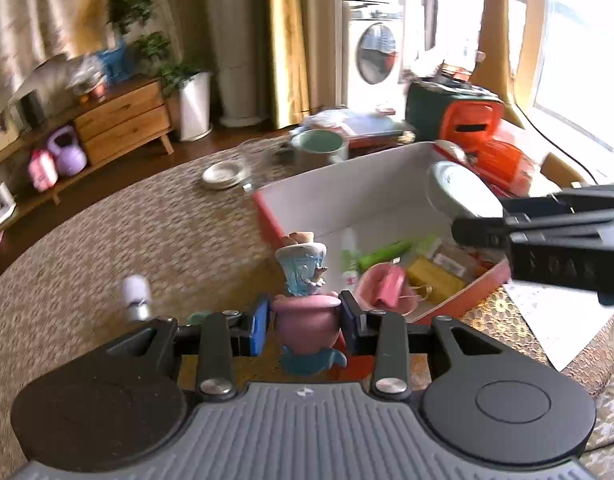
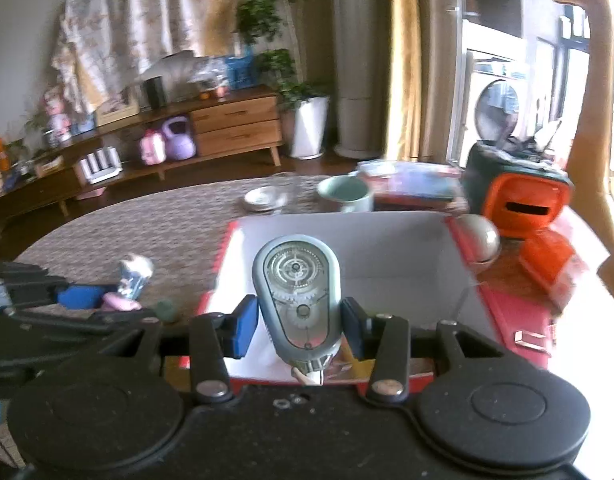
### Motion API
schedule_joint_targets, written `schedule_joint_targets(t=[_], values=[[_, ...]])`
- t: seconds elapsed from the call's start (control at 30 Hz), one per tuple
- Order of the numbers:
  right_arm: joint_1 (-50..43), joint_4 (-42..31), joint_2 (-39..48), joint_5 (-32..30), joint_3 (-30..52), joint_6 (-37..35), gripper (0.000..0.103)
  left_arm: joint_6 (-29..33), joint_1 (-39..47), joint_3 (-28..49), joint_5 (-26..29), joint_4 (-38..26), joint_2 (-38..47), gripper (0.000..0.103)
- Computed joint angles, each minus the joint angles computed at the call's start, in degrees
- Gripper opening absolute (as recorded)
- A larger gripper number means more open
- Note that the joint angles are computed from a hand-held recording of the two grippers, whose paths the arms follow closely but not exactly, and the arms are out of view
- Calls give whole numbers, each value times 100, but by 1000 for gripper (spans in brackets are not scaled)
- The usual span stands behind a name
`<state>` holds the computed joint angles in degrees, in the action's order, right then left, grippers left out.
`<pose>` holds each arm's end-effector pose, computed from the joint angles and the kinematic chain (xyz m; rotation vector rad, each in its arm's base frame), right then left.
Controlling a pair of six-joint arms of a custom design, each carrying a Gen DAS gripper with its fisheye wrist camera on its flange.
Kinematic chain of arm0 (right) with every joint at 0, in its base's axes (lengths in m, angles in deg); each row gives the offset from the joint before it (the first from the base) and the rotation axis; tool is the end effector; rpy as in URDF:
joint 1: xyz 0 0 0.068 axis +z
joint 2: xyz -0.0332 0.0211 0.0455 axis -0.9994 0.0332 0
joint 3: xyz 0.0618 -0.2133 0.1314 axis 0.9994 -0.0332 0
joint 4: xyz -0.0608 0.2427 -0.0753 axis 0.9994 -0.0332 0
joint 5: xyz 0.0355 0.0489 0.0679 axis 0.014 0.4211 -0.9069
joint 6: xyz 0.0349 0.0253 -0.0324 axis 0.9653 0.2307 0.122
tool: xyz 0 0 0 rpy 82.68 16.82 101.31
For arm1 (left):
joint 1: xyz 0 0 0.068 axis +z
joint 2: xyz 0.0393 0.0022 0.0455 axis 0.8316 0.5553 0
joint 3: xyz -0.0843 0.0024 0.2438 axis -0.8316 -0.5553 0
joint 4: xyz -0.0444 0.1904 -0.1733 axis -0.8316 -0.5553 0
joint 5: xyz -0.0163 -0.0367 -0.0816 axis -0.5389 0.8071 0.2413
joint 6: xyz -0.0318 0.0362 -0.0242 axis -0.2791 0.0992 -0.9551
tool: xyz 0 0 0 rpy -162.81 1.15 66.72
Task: Organize rigid objects
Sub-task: 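Carry the toy figure and tape dispenser into the box and open both tools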
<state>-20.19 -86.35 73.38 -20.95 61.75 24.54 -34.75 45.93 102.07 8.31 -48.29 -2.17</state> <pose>0.1516 0.2987 0.1395 0.2689 2.1809 -0.0459 0.2410 -0.0555 0.1405 0.8336 2.2189 -0.2772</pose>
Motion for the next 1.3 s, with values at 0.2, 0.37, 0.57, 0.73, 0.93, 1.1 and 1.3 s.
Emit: schedule_joint_targets(t=[0.2,0.37,0.57,0.73,0.93,1.1,1.3], values=[[-348,154,-625,-92,-952,180,44,-156,-862,327,-490,171,635,36],[-688,577,-776,-326,-1476,-92,44,-367,-1330,847,-786,285,1462,36],[-1071,1176,-437,-714,-1611,-763,44,-666,-1585,1790,-1078,256,2524,36],[-1360,1526,-41,-1072,-1499,-1291,44,-832,-1702,2707,-1247,-13,3388,36],[-1573,1652,283,-1318,-1313,-1784,43,-913,-1879,3593,-1460,-341,4251,36],[-1567,1664,411,-1499,-1273,-1912,43,-855,-2058,4199,-1744,-695,4837,36],[-1564,1701,483,-1563,-1273,-1865,44,-962,-2140,4911,-1894,-1274,5395,36]])
